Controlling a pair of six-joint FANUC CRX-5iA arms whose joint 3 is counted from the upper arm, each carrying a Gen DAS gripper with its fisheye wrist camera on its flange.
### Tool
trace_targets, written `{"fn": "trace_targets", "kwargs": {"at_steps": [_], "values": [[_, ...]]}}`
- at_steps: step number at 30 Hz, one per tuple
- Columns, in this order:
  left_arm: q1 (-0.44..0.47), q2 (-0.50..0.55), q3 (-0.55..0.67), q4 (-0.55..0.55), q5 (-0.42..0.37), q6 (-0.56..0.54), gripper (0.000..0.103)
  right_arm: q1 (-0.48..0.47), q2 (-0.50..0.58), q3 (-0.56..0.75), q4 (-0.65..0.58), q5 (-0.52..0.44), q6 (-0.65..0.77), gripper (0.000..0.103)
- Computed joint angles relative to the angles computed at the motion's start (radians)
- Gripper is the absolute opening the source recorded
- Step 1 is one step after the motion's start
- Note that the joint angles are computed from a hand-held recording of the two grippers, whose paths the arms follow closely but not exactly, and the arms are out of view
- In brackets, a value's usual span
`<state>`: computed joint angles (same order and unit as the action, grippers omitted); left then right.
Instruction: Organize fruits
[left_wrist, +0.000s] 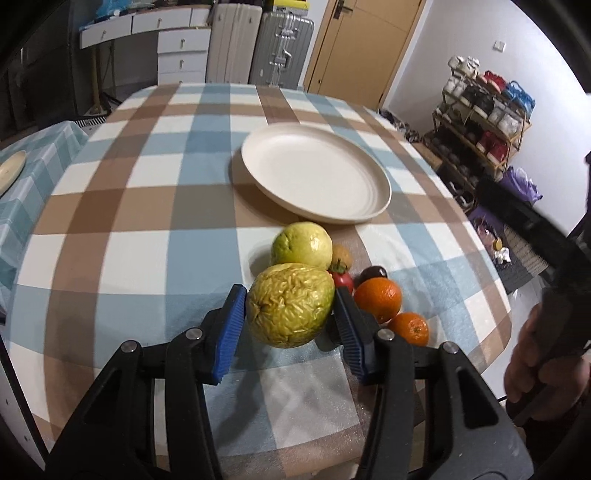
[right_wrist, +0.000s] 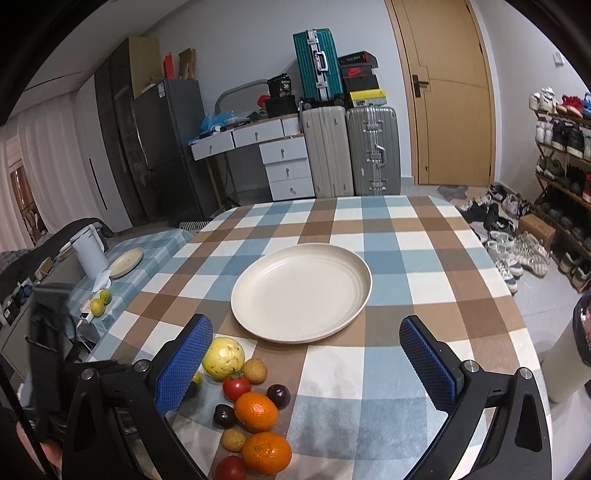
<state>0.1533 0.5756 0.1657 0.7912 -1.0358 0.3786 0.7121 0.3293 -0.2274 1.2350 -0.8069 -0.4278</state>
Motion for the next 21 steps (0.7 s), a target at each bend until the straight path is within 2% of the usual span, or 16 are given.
{"fn": "trace_targets", "kwargs": {"at_steps": [3, 6, 12, 16, 21], "values": [[0.012, 0.011, 0.044, -0.044, -0.019, 0.033, 0.046, -0.008, -0.004, -0.005, -0.013, 0.028, -0.003, 0.103], [0.039, 0.049, 0.120, -0.045, -0.089, 0.094, 0.046, -0.023, -0.006, -0.014, -0.004, 0.097, -0.001, 0.103], [0.078, 0.045, 0.136, 0.036, -0.083, 0.055, 0.046, -0.041, 0.028, 0.027, -0.065, 0.239, 0.092, 0.103], [0.100, 0.049, 0.153, 0.069, -0.090, 0.015, 0.046, -0.022, 0.099, 0.137, -0.219, 0.218, 0.276, 0.103], [0.120, 0.083, 0.202, 0.088, -0.131, 0.028, 0.046, -0.017, 0.183, 0.275, -0.418, 0.191, 0.478, 0.103]]}}
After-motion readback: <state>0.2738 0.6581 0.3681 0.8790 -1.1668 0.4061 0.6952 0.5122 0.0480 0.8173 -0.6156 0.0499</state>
